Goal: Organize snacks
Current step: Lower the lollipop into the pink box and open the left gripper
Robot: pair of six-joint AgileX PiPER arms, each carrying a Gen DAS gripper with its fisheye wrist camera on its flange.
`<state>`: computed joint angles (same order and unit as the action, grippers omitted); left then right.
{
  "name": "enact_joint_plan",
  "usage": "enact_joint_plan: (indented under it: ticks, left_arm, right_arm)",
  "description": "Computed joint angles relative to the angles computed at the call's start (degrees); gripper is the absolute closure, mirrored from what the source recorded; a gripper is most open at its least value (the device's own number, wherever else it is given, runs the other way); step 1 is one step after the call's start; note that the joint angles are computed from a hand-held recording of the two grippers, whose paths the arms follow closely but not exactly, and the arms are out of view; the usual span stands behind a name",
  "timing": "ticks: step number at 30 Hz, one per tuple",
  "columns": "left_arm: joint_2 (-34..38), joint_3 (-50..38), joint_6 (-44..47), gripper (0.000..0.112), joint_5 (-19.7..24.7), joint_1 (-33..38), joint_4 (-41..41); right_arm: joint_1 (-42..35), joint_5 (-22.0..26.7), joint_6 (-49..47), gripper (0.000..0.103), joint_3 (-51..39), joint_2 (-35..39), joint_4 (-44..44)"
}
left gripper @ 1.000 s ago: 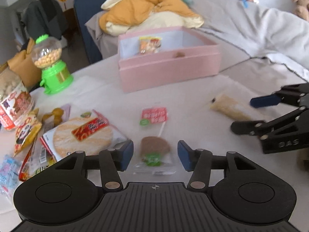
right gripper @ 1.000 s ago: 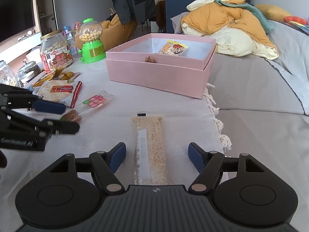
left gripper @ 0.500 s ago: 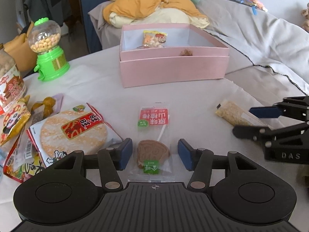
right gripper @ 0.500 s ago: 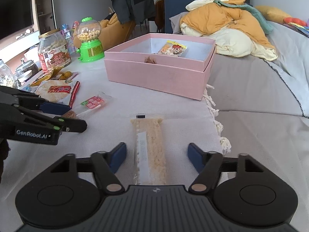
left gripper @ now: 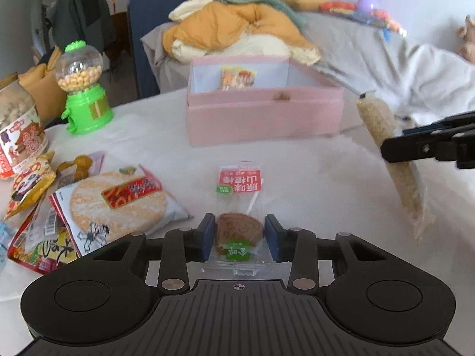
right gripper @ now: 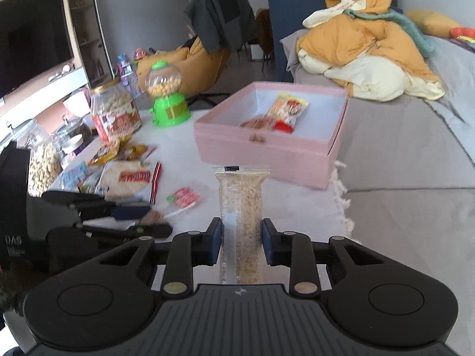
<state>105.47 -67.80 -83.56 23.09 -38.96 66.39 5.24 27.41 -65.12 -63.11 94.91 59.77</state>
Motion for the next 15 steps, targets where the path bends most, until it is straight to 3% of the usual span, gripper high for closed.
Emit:
enact_joint_plan:
  ticks: [4,7,11,14,15]
  left_arm:
    - [-2.9,-0.2,-9.0,0.071,-3.4,1.2,8.2]
    - [-2.1,-6.8,-3.1,0.071,-4.8,3.2,3.3]
    - [5.9,-25.7,17.4,0.070,-2.1,6.0,-15.5]
    - [16.4,-42.9,26.3,0.067,-1.3,9.9,-32.6]
    - [20.0,-48.6,30.0,0.067,1.3,10.7,-38.4]
  right_arm:
    - [-0.2,-0.6,-0.7,0.075,0.1,-0.8,0.2]
    - [0.0,-1.1,-1.1,0.075,0.3,-0.3,0.6]
    - [0.0,-0.5,-0.5,0.075,0.1,1.7,-0.1]
    - [0.6,-1.4,0.3,0.075,-0.6,3.3,-1.3]
    - [0.6,-1.1,0.7,0.075,-1.1,3.9,-1.6]
